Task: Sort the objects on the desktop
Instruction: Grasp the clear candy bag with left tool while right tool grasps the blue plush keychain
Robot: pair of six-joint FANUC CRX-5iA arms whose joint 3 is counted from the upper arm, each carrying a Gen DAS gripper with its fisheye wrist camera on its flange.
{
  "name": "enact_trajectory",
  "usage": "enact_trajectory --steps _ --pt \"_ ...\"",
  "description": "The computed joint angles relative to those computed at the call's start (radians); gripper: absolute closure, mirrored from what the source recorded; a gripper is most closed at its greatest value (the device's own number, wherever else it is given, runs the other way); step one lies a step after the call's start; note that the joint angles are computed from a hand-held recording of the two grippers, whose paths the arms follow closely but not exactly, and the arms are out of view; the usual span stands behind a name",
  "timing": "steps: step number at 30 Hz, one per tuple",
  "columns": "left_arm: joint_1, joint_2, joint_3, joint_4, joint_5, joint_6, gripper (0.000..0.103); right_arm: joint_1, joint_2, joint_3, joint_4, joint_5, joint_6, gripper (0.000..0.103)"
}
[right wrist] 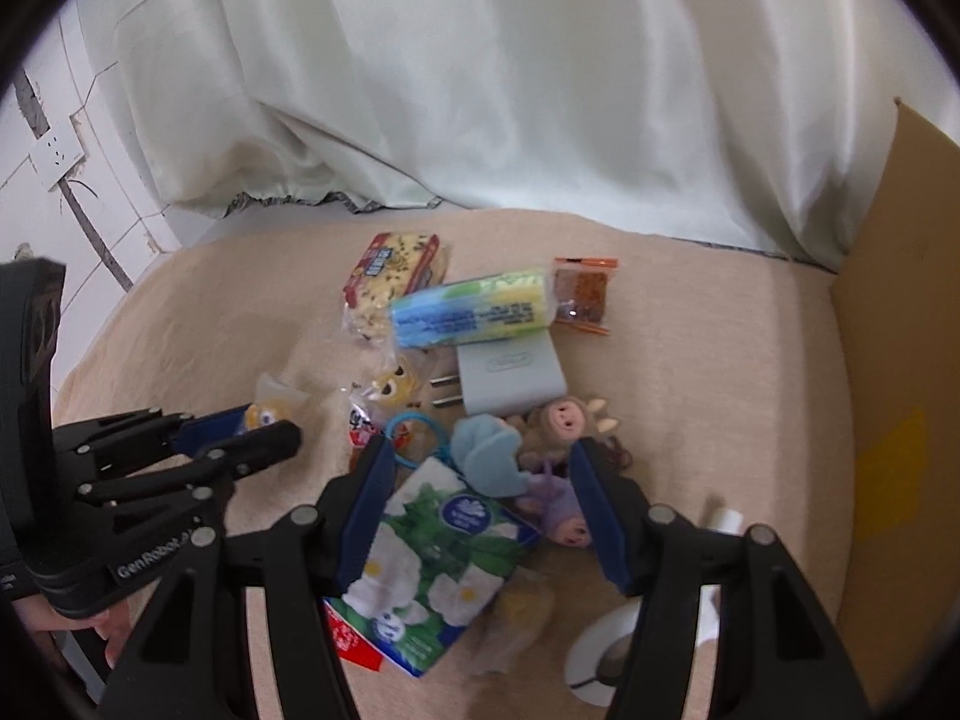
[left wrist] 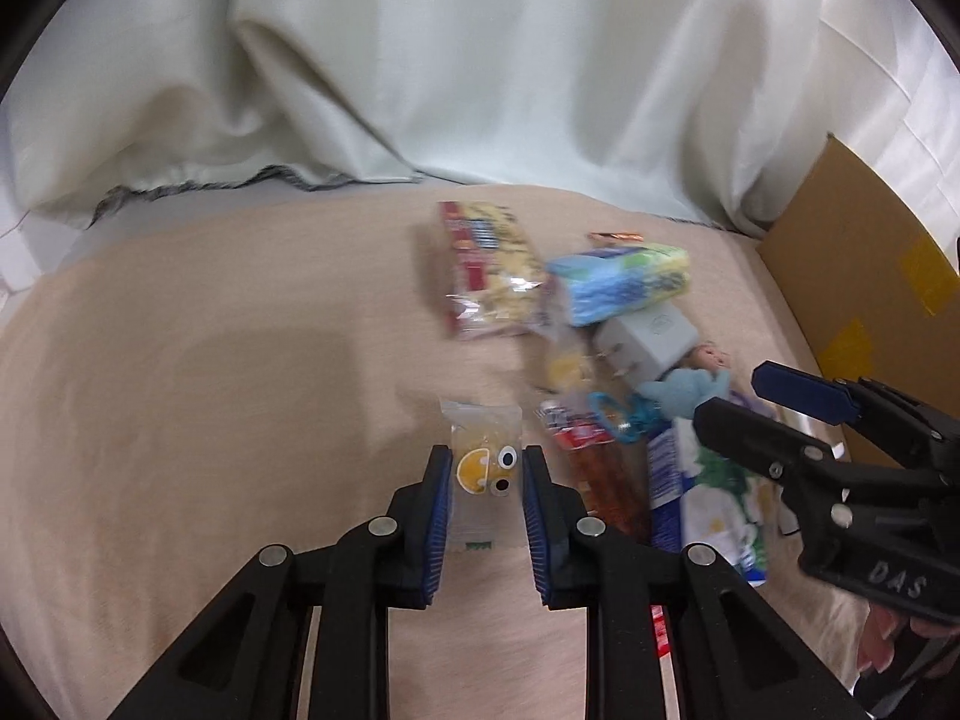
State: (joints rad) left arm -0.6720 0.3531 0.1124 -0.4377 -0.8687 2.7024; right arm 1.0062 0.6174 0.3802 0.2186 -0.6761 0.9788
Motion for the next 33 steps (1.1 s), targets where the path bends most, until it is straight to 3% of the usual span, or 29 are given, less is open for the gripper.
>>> enact_trajectory --steps 4,9,12,22,25,30,32,33 --pt "0.0 -0.017 -0.033 -0.02 -0.01 0.036 0.079 0.002 0.016 0.026 -0.016 -0.014 0.019 0.044" --pt "-0.001 -0.03 -0.05 -0.032 -0.009 0.06 0.079 0.003 0.03 0.035 0.001 -0.041 0.009 0.078" --pt "-0.008 -0.033 -0.048 -0.045 -0.01 0.069 0.079 -0.003 0.018 0.026 -0.035 -0.032 0.027 0.08" --pt "-0.034 -0.054 -0.026 -0.097 -0.032 0.1 0.079 0.014 -0.063 -0.045 0.017 0.039 -0.021 0.083" --pt "-0.048 -0.067 -0.018 -0.121 -0.052 0.121 0.079 0.023 -0.094 -0.074 0.051 0.068 -0.045 0.097" --pt "-0.075 -0.088 -0.005 -0.164 -0.083 0.149 0.079 0.031 -0.106 -0.073 0.066 0.056 -0.035 0.097" --pt "-0.084 -0.09 0.001 -0.173 -0.097 0.156 0.079 0.038 -0.106 -0.098 0.13 0.061 -0.081 0.096" --pt "-0.088 -0.091 0.0 -0.176 -0.1 0.161 0.079 0.041 -0.11 -0.12 0.164 0.073 -0.113 0.091"
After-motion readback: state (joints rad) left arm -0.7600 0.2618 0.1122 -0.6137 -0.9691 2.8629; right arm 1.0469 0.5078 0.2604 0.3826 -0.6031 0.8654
